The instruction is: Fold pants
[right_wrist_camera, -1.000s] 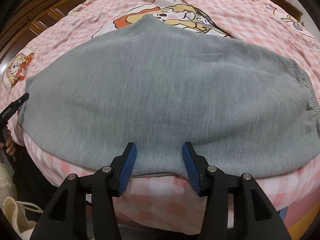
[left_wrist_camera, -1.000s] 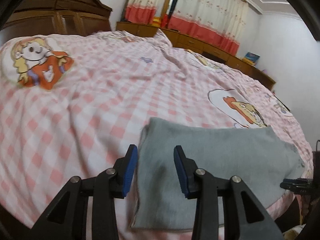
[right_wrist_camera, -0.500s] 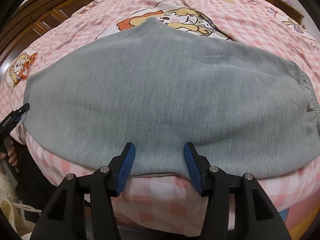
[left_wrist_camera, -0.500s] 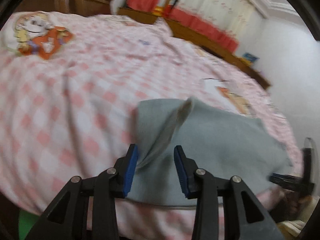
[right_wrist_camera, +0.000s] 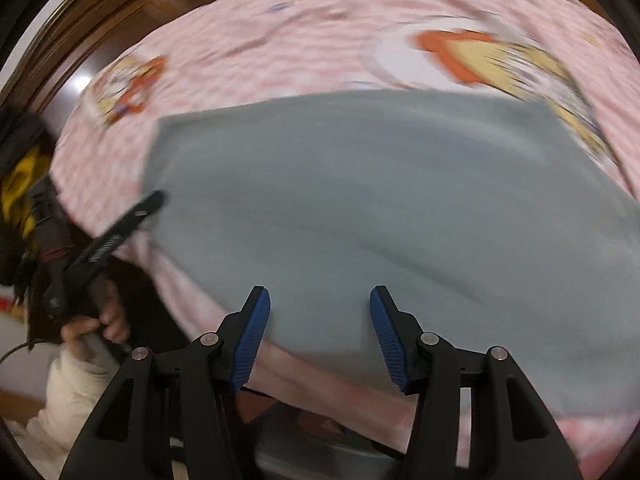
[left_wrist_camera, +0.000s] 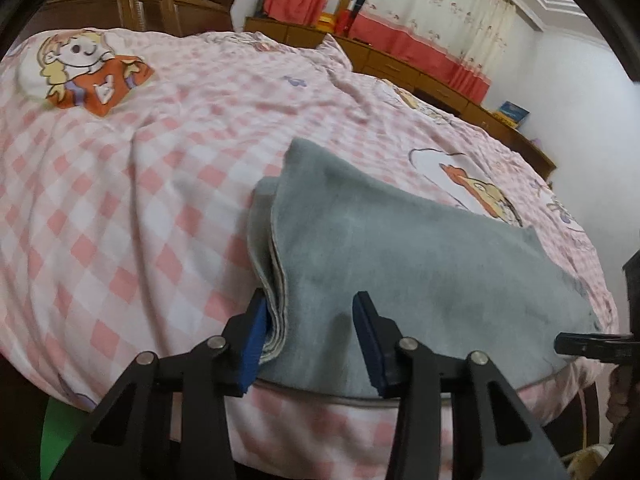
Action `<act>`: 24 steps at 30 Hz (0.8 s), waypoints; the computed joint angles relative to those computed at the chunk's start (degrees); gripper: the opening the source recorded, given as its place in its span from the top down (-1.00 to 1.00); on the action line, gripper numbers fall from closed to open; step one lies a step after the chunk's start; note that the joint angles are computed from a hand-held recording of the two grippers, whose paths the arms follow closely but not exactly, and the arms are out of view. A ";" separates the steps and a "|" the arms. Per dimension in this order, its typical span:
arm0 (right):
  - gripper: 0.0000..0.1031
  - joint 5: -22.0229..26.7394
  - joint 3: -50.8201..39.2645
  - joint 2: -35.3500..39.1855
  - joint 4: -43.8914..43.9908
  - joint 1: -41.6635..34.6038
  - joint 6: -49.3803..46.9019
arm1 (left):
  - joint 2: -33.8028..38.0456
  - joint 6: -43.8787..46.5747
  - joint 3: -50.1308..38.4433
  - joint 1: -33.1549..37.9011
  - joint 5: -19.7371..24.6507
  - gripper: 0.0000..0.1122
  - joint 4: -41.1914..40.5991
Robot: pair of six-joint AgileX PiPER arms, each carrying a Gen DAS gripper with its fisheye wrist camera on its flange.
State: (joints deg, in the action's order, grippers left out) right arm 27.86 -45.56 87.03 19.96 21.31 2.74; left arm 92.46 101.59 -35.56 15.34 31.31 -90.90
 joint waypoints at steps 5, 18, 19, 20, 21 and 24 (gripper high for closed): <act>-0.05 3.00 -13.37 10.07 -3.04 6.50 4.39 | 4.42 -1.68 -1.94 3.69 2.06 0.19 -2.09; -0.05 12.96 -38.51 24.59 0.82 11.60 8.58 | 2.28 0.19 0.06 9.93 17.47 0.77 1.90; -0.05 13.82 -40.25 25.84 -0.05 11.93 9.31 | 2.07 0.61 0.34 9.65 17.40 0.77 1.69; -0.05 14.66 -41.87 27.05 -0.69 12.12 9.86 | 1.63 1.07 0.74 9.26 17.10 0.77 1.38; -0.05 15.61 -43.41 28.36 -0.78 12.14 10.10 | 1.17 1.57 1.15 8.94 16.79 0.77 1.13; -0.01 17.14 -45.40 30.54 0.15 11.79 9.77 | 0.58 0.98 1.51 8.81 18.01 0.77 1.76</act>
